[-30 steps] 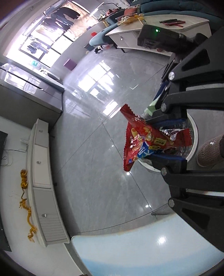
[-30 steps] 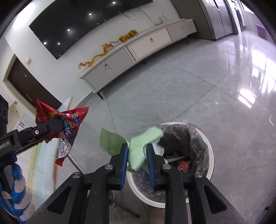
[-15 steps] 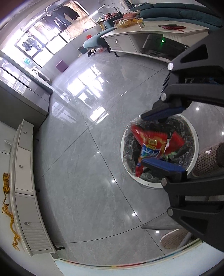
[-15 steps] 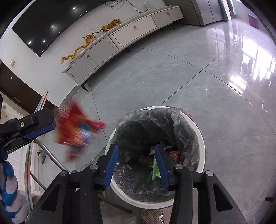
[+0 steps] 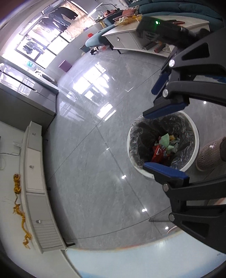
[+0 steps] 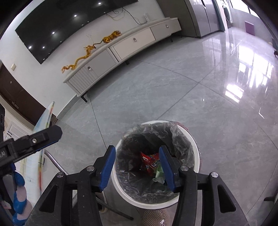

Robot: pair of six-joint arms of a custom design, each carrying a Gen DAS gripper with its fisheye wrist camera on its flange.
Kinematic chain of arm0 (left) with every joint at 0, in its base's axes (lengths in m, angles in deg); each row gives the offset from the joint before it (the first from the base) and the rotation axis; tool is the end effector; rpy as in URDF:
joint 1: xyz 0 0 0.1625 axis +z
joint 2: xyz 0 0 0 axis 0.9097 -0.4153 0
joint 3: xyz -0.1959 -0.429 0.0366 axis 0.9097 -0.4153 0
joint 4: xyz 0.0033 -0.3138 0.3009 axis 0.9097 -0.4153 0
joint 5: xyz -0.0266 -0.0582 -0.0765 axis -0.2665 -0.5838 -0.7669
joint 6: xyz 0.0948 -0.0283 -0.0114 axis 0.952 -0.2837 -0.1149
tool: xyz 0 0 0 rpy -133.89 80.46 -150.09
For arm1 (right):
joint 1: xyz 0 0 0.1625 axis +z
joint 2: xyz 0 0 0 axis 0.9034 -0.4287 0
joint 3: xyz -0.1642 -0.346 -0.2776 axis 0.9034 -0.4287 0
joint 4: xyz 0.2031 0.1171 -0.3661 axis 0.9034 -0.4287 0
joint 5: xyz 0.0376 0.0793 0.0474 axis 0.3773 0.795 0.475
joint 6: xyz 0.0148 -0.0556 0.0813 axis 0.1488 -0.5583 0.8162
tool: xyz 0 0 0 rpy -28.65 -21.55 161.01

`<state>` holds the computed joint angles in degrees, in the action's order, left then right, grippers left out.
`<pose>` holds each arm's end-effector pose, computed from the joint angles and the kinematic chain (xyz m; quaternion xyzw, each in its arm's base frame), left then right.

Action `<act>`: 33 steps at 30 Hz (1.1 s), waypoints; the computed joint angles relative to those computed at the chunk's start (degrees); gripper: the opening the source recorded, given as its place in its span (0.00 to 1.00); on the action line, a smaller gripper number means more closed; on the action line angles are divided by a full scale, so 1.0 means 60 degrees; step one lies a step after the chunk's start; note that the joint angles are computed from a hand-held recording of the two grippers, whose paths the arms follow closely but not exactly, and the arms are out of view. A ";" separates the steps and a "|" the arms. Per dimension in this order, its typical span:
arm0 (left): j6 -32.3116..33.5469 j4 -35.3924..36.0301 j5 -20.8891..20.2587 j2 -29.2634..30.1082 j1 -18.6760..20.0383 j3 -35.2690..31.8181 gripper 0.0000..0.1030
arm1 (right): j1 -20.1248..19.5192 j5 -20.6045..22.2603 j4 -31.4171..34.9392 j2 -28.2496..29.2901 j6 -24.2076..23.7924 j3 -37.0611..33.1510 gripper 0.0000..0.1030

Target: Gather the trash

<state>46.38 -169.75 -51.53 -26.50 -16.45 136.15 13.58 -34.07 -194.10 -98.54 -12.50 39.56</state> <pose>-0.3277 -0.6520 -0.0321 0.2290 0.9390 -0.1825 0.1806 -0.0070 -0.5823 0.2295 0.0038 -0.9205 0.3417 0.1895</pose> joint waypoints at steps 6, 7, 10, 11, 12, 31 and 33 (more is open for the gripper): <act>0.0248 -0.1481 0.1131 -0.0869 -0.0415 0.1285 0.58 | 0.0815 -0.0284 -0.0760 -0.0068 -0.0252 0.0308 0.56; 0.0263 -0.1794 0.1364 -0.1036 -0.0487 0.1549 0.60 | 0.0990 -0.0325 -0.0860 -0.0068 -0.0326 0.0352 0.58; 0.0290 -0.2481 0.1969 -0.1545 -0.0693 0.2280 0.60 | 0.1488 -0.0471 -0.1183 -0.0015 -0.0520 0.0466 0.60; 0.0276 -0.2674 0.2220 -0.1732 -0.0779 0.2532 0.61 | 0.1670 -0.0531 -0.1317 0.0016 -0.0588 0.0507 0.61; 0.0255 -0.2839 0.2430 -0.1885 -0.0851 0.2751 0.61 | 0.1860 -0.0600 -0.1457 0.0059 -0.0638 0.0546 0.63; -0.0405 -0.5227 0.6971 -0.3975 -0.2240 0.5912 0.87 | 0.3997 -0.1805 -0.4251 0.1418 -0.1828 0.0909 0.94; -0.0406 -0.5364 0.7195 -0.4101 -0.2307 0.6090 0.93 | 0.4165 -0.2072 -0.4587 0.1575 -0.2040 0.0865 0.96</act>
<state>43.95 -201.94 -8.36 -51.10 -30.29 172.69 38.56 -46.51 -221.62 -89.09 -24.74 44.75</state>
